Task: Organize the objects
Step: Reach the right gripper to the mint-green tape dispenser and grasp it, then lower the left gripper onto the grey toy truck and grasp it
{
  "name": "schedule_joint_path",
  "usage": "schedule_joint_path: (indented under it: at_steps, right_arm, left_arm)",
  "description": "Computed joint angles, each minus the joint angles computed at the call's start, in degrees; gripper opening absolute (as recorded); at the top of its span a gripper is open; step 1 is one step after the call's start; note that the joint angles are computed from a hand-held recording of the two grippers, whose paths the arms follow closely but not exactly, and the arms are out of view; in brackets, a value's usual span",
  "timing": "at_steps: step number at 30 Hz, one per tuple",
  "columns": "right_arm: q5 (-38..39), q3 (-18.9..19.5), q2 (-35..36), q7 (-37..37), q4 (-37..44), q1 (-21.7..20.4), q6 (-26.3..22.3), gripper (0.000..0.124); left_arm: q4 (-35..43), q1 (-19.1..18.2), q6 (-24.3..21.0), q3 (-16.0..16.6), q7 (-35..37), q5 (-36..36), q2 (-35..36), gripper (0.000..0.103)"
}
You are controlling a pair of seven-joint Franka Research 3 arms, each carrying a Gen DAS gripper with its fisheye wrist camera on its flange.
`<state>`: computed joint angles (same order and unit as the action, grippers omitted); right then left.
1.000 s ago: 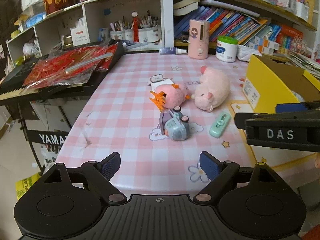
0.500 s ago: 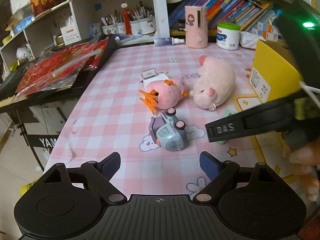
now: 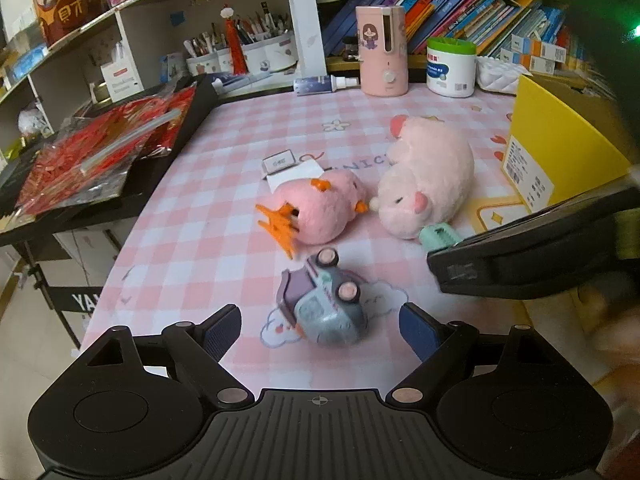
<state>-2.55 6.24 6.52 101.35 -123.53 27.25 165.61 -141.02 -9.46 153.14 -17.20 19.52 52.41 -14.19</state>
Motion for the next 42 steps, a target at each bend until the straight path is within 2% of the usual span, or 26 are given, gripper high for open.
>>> schedule_joint_path:
  at_steps: [4, 8, 10, 12, 13, 16, 21, 25, 31, 42]
  right_arm:
    - [4.3, 1.1, -2.6, -5.4, -2.4, -1.1, 4.4, 0.023]
    - [4.0, 1.0, -3.9, -6.5, -3.7, -1.3, 7.1, 0.023]
    - [2.7, 0.7, -4.1, -5.6, -3.9, -1.4, 7.7, 0.023]
    - [2.9, 0.7, -4.1, -5.9, -3.9, -1.7, 7.7, 0.023]
    - [3.2, 0.8, -4.1, -6.1, -3.9, -1.8, 7.3, 0.023]
    - [3.3, 1.0, -4.2, -7.2, -3.8, -2.0, 5.5, 0.023]
    - [4.4, 1.5, -4.7, -9.0, -4.3, -2.1, 5.4, 0.023]
    - [4.3, 1.5, -5.5, -8.9, -4.8, -2.1, 6.0, 0.023]
    - [4.4, 2.2, -8.0, -8.1, -6.7, -2.4, 6.4, 0.023]
    - [-3.7, 6.3, -13.7, 2.6, -13.0, -5.4, 7.8, 0.023]
  left_arm:
    - [2.2, 0.5, 0.4, 0.5, -0.9, 0.5, 3.0, 0.088]
    - [3.7, 0.0, 0.4, 1.6, -0.2, -0.8, 5.5, 0.086]
    - [4.1, -0.1, 0.7, 2.0, -0.3, -1.4, 6.4, 0.078]
    - [4.4, -0.4, 0.7, 2.6, 0.8, -3.5, 7.1, 0.063]
    - [4.4, -0.5, 0.8, 3.0, 1.4, -4.9, 7.4, 0.062]
    - [3.3, 0.1, 3.1, 3.5, -0.7, -4.5, 6.9, 0.047]
    - [1.6, 0.5, 4.4, 3.5, -0.7, -6.3, 4.7, 0.046]
    - [-1.7, 1.9, 7.7, 2.7, -3.0, -5.1, -0.4, 0.046]
    - [-5.6, 3.7, 10.3, 0.7, -3.3, -6.1, -7.7, 0.046]
    - [-12.1, 2.6, 11.4, -0.8, 2.9, -13.3, -15.5, 0.046]
